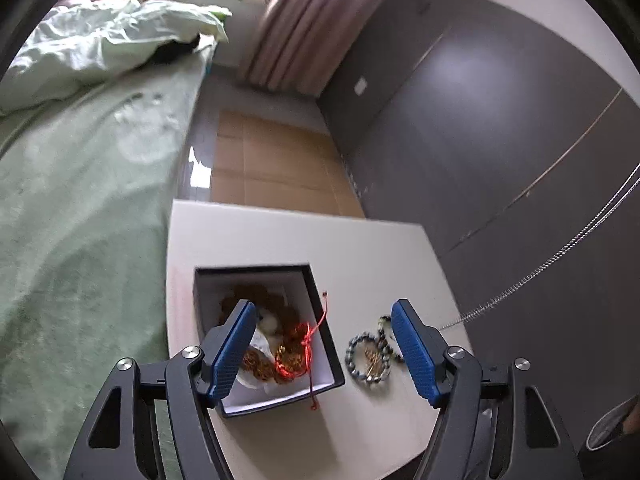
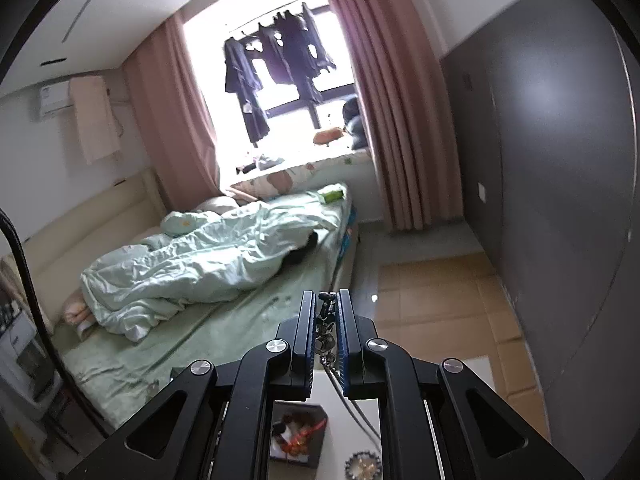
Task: Organize jewelry
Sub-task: 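Lower both bracelets into the black box and open both tools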
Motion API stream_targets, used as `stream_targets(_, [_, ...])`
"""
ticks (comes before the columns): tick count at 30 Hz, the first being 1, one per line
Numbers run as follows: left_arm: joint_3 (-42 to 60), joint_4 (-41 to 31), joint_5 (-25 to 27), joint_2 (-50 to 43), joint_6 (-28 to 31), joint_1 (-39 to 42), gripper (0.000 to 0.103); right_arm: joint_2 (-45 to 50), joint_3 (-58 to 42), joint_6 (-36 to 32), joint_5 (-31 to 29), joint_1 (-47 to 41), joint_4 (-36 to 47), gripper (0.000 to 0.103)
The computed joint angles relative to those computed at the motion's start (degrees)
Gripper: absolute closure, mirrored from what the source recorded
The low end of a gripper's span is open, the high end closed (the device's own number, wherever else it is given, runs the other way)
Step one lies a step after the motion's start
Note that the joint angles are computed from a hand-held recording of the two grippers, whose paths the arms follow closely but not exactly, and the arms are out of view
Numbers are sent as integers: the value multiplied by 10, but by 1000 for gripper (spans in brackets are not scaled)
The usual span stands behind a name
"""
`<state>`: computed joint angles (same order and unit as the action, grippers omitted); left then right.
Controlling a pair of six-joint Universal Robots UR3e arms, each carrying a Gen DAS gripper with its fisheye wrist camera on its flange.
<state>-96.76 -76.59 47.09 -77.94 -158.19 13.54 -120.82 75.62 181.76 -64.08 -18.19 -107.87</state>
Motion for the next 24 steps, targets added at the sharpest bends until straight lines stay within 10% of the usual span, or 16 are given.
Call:
stream_targets(9, [64,-101,-36,28,67,70,32,184,-229,58,-192,222,-20,92])
stream_targets(24, [122,-204,-82,29,117,179,32,347,-367,86,-284,377,-28,92])
